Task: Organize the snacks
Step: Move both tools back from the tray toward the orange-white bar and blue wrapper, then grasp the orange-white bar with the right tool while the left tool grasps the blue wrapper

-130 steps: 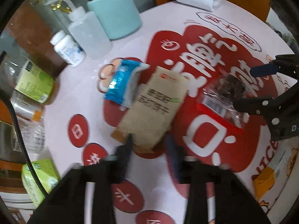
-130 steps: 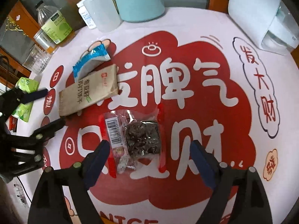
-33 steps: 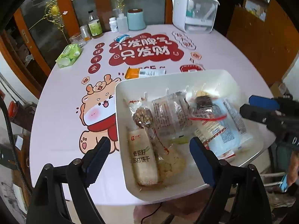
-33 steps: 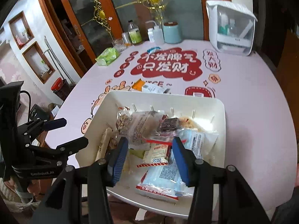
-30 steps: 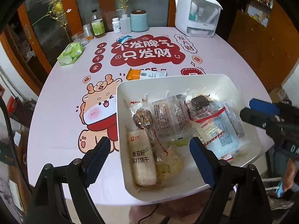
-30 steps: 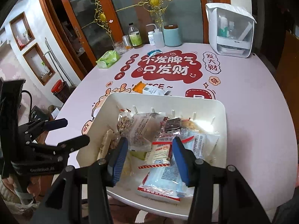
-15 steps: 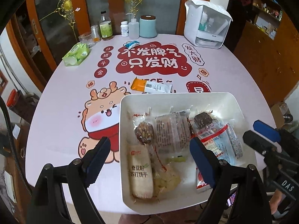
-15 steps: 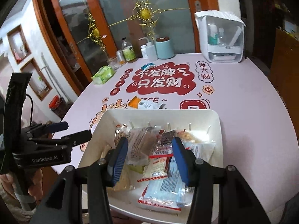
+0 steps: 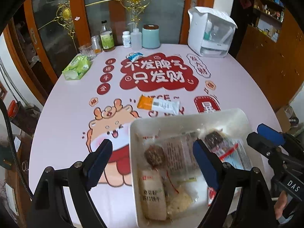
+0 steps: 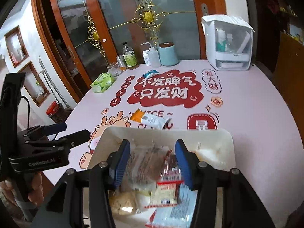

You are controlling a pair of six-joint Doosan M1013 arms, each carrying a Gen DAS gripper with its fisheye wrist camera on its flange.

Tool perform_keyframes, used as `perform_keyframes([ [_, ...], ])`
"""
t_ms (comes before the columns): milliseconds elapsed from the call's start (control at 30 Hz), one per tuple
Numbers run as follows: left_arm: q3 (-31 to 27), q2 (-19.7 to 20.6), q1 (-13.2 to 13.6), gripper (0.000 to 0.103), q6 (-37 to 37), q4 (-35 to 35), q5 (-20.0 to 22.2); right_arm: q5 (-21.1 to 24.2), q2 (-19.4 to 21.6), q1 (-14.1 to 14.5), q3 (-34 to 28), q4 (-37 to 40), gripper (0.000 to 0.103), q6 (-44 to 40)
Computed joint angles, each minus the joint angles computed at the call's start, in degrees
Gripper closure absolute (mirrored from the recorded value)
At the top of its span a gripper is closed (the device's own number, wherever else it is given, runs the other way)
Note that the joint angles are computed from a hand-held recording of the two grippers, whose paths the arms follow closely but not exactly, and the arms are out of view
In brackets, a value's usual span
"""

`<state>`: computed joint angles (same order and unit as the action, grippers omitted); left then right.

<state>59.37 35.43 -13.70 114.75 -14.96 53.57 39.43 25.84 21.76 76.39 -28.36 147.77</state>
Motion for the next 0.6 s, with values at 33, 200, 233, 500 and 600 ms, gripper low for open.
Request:
perform_keyframes([
  [33, -0.7, 0.4, 0.2, 0.017, -0.1, -0.3, 0.0, 0.1, 0.4, -0.3, -0.8, 0.9, 0.053, -1.3],
  [200, -4.7, 2.8, 0.8, 0.017, -0.3, -0.4, -0.3, 2.7, 3.5, -2.9, -6.5, 8.6, 0.053, -12.5],
  [233, -6.1, 3.5, 0.9, 0.017, -0.3, -0.1, 0.3, 3.4, 4.1, -3.4, -7.6, 10.2, 0.053, -15.0],
  [500, -22.2, 13.2, 0.9, 0.017, -0.7, 5.3, 5.7, 18.9, 15.3, -8.7, -25.9, 25.9, 0.053, -41.6],
  [600, -34.9, 20.6, 1.0, 0.017, -0.9, 5.7, 13.8, 26.4, 21.3, -9.9, -34.3, 30.2, 0.053, -47.9],
])
